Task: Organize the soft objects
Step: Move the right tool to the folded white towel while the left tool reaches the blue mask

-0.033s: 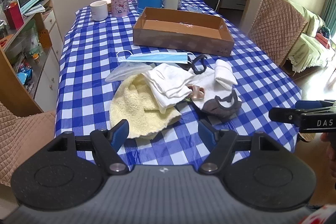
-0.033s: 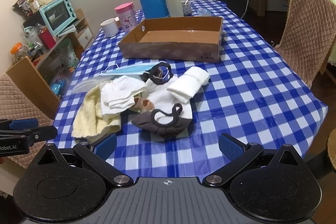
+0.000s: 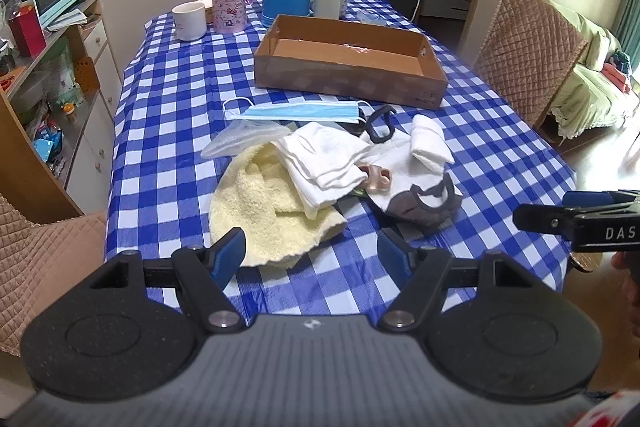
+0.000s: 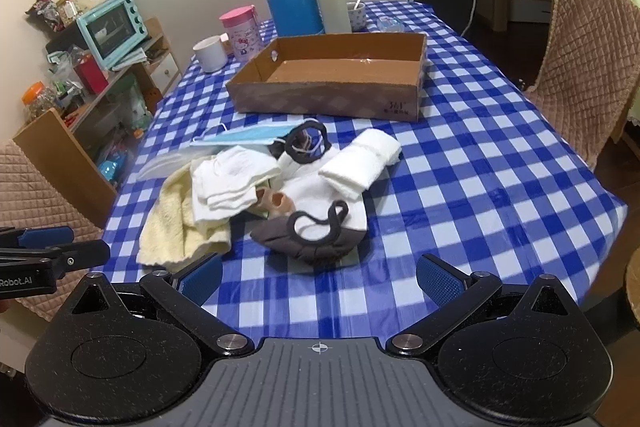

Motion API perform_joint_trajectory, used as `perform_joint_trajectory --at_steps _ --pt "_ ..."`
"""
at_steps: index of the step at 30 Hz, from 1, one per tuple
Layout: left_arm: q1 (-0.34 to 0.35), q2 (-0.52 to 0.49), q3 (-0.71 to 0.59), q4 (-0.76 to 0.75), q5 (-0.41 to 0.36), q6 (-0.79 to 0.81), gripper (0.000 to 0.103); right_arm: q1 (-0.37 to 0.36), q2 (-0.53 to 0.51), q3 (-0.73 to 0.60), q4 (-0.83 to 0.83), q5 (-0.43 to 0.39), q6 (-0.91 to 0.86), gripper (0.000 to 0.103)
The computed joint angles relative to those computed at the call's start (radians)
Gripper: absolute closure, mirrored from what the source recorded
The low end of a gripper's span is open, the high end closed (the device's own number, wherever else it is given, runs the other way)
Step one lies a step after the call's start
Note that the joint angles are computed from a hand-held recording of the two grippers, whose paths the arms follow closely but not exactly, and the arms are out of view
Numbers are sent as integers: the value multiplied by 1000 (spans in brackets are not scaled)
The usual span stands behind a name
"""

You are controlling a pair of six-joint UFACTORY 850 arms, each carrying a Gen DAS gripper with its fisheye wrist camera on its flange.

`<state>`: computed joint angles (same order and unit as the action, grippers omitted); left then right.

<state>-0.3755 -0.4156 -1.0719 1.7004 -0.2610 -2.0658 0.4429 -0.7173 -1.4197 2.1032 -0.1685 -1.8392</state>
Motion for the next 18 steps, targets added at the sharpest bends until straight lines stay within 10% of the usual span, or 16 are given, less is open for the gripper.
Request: perform_joint_trajectory --at_steps 18 --pt "4 -158 -202 -223 -42 211 34 -68 -187 -272 -572 -79 487 5"
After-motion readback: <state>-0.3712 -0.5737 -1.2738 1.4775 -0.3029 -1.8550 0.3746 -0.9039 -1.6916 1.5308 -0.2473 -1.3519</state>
